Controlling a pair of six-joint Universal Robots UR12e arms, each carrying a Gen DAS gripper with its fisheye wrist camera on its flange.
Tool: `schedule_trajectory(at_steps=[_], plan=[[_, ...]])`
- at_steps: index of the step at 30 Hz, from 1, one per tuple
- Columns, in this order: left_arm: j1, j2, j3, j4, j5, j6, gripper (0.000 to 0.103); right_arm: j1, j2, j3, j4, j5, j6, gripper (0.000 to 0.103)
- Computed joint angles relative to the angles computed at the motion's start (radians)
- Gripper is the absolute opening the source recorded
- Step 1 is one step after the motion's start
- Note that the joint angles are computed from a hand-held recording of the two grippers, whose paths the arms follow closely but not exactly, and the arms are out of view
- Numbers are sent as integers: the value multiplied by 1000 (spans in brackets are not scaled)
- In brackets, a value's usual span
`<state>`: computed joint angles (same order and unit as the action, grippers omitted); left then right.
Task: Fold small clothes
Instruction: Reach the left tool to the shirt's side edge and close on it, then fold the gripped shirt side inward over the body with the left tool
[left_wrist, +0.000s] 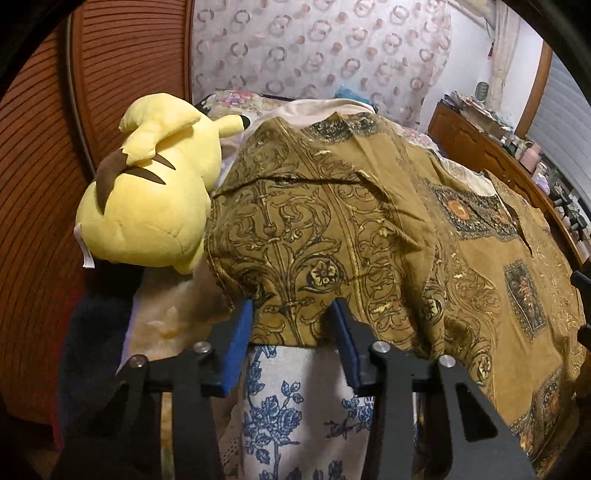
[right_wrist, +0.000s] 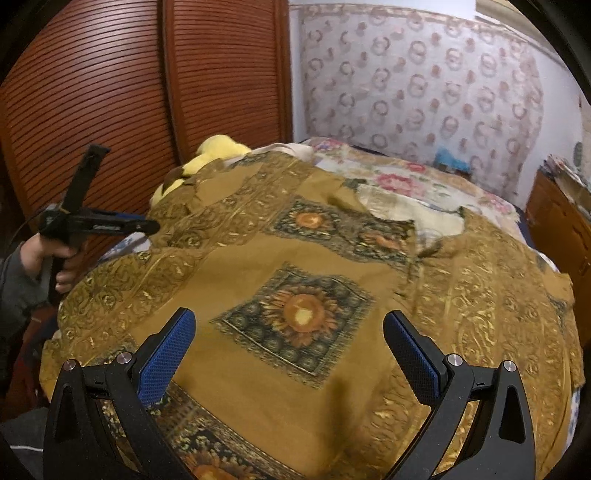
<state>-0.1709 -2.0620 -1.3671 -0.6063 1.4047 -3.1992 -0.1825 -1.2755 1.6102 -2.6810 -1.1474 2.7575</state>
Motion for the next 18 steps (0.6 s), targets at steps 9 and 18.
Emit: schedule_trajectory(at_steps=[9,18], plan=[[-7,4,1,14,73,40,4,1,-7,14,8,25,-18,102],[-13,26,0,121,-39,2,0,-15,-12,21,-6,42,14,102]])
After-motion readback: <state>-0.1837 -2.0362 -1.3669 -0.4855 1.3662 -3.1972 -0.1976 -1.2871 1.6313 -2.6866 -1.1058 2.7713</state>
